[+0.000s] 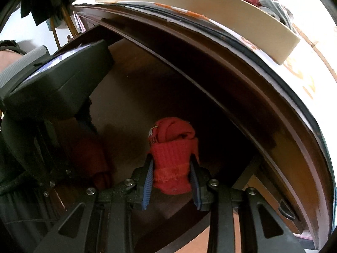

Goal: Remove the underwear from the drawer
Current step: 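Close left gripper on dark red sock while right gripper lifts red sock, then lift both held socks out of the drawer up over the tray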

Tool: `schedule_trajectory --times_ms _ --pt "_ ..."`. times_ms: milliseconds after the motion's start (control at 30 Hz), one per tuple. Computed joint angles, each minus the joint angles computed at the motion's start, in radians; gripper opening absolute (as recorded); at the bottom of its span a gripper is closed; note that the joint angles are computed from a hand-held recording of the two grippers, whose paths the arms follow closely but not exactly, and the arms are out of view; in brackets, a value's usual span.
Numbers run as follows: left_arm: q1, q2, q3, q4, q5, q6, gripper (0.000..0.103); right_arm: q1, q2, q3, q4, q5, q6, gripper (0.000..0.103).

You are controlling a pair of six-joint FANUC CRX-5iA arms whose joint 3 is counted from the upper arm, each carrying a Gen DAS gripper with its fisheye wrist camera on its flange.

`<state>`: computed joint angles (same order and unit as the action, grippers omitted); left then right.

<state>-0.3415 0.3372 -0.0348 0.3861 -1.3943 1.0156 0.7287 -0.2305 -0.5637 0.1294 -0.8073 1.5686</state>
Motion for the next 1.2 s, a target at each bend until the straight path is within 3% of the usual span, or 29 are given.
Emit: schedule_trajectory --times_ms 100,233,500,733,833,1000,1100,1200 --pt "-0.004 -0.014 -0.038 0.036 0.036 -0.014 0.032 -0.002 -0.008 -0.001 -0.008 -0.002 0.004 0.034" --pt "0.008 -0.043 -0.079 0.045 0.079 -0.037 0.027 -0.008 -0.028 -0.007 -0.035 0.01 0.009 0.034" --pt "0.029 -0.134 -0.135 0.071 0.188 -0.052 0.027 -0.024 -0.079 -0.019 -0.07 0.032 -0.019 0.034" --pt "0.021 -0.254 -0.241 0.088 0.371 -0.048 0.025 -0.021 -0.143 -0.064 -0.053 0.096 -0.092 0.034" --pt "0.034 -0.251 -0.232 0.096 0.43 -0.055 0.025 0.0 -0.176 -0.097 -0.008 0.125 -0.158 0.034" --pt "0.046 -0.325 -0.317 0.116 0.523 -0.069 0.024 0.009 -0.219 -0.127 0.008 0.154 -0.204 0.034" --pt "0.046 -0.357 -0.354 0.129 0.583 -0.06 0.024 0.018 -0.246 -0.149 0.019 0.172 -0.237 0.034" --pt "0.005 -0.416 -0.376 0.1 0.614 0.028 0.024 0.039 -0.271 -0.177 0.052 0.19 -0.294 0.034"
